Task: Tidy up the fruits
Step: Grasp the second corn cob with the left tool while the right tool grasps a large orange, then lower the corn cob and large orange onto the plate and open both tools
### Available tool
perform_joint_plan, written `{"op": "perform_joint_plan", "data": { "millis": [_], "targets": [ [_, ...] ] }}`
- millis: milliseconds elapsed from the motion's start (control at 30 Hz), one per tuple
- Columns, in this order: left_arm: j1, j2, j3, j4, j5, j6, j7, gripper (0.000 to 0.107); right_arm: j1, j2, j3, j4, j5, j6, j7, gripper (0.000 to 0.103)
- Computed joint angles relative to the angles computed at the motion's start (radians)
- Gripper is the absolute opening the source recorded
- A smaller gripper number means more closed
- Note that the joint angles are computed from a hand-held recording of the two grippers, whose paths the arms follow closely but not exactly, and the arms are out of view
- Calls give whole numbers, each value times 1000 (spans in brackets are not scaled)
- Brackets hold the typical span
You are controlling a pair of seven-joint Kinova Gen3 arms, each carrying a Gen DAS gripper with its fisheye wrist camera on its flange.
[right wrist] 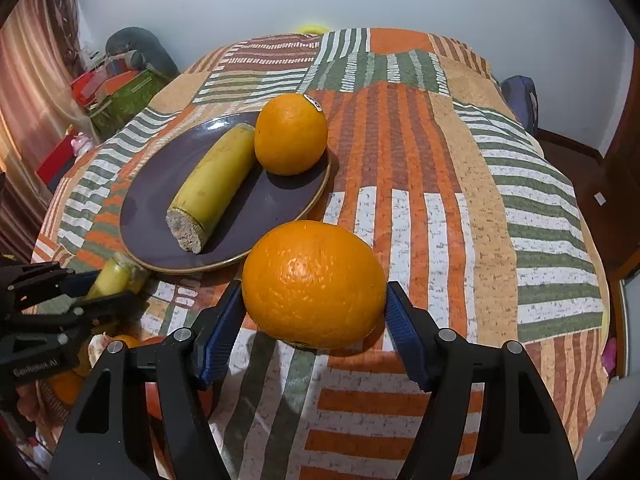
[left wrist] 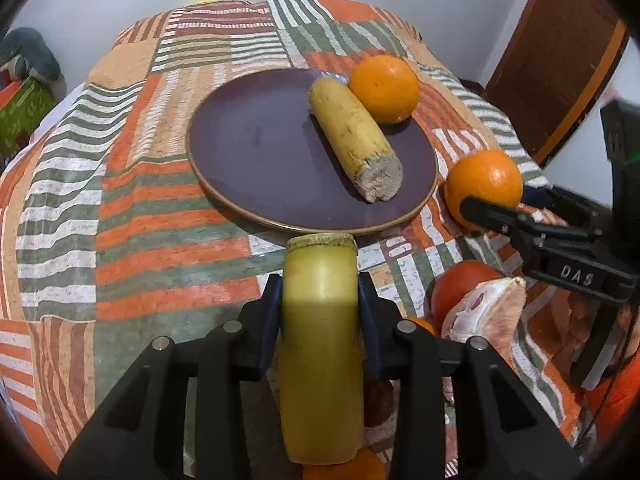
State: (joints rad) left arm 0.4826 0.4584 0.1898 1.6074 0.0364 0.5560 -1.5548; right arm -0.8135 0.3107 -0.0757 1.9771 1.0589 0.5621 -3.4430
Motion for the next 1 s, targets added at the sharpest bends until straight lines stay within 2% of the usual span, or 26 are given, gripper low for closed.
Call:
{"op": "perform_joint_plan", "data": {
  "millis": [133,333,900,1000],
  "targets": [
    [-7,-29,-1,26,7,-14,1,36,7,-12,-9,-2,-30,1,34,66],
    [-26,-81,7,66,21,-38,0,36,-19,-30,-20,2,-20,32,12,66],
    [-90,-232,47,163,121,-119,-61,36,-35,-88,-100,-12,108,186,-101,65],
    [-73,-240,36,160,105,-133,-46,36,-26,-93,-109,-13,131,191,-116,65]
  ]
}}
